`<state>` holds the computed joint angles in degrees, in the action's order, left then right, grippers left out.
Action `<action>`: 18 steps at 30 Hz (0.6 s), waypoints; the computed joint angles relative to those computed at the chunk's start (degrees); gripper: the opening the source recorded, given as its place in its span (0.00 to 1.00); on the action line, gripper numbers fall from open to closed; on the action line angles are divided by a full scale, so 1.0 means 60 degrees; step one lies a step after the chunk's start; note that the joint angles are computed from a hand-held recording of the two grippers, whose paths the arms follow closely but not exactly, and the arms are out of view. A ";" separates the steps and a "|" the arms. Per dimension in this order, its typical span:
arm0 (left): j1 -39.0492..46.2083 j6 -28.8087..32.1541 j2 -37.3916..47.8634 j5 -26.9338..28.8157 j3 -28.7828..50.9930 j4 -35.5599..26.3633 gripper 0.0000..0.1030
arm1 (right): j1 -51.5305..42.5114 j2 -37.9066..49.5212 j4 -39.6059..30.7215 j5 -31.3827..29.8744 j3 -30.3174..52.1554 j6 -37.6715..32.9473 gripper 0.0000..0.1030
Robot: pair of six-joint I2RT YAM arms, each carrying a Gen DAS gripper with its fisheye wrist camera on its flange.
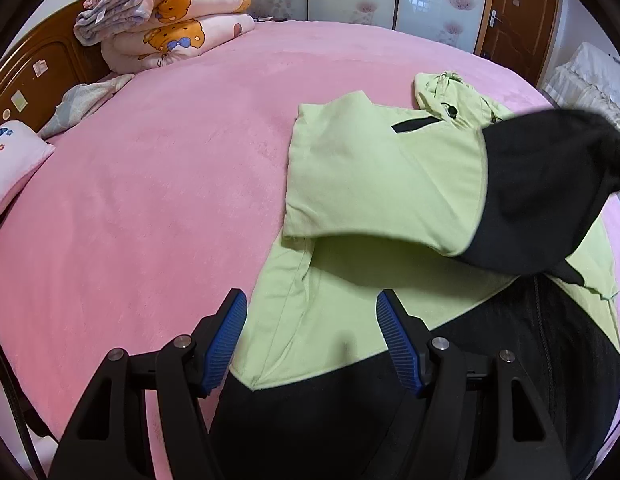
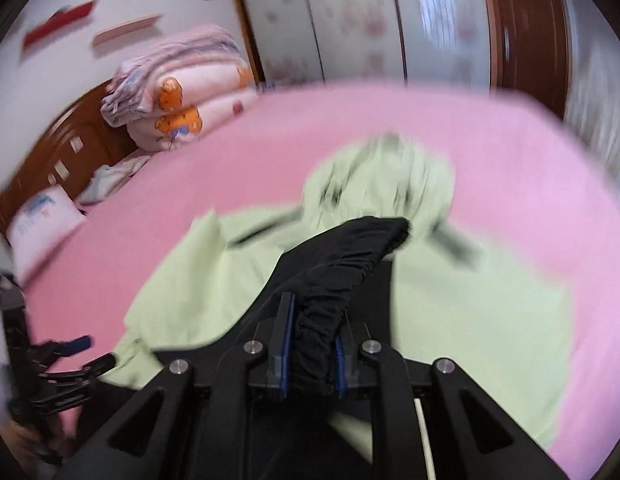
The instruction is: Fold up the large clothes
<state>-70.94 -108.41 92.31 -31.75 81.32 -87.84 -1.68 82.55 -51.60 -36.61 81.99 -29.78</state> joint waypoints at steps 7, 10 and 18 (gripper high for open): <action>0.0669 0.0982 -0.0341 0.0019 -0.0528 0.0551 0.64 | -0.0263 0.1884 0.0867 0.1951 0.0245 0.0418 0.20; 0.1356 0.1924 -0.0812 0.0130 -0.0952 0.1104 0.64 | -0.0213 0.2762 0.0569 0.3361 0.0186 -0.0418 0.32; 0.5130 0.5856 -0.3447 0.1862 -0.3141 0.4707 0.65 | -0.1772 0.3784 -0.1076 0.0705 0.1726 -0.0319 0.66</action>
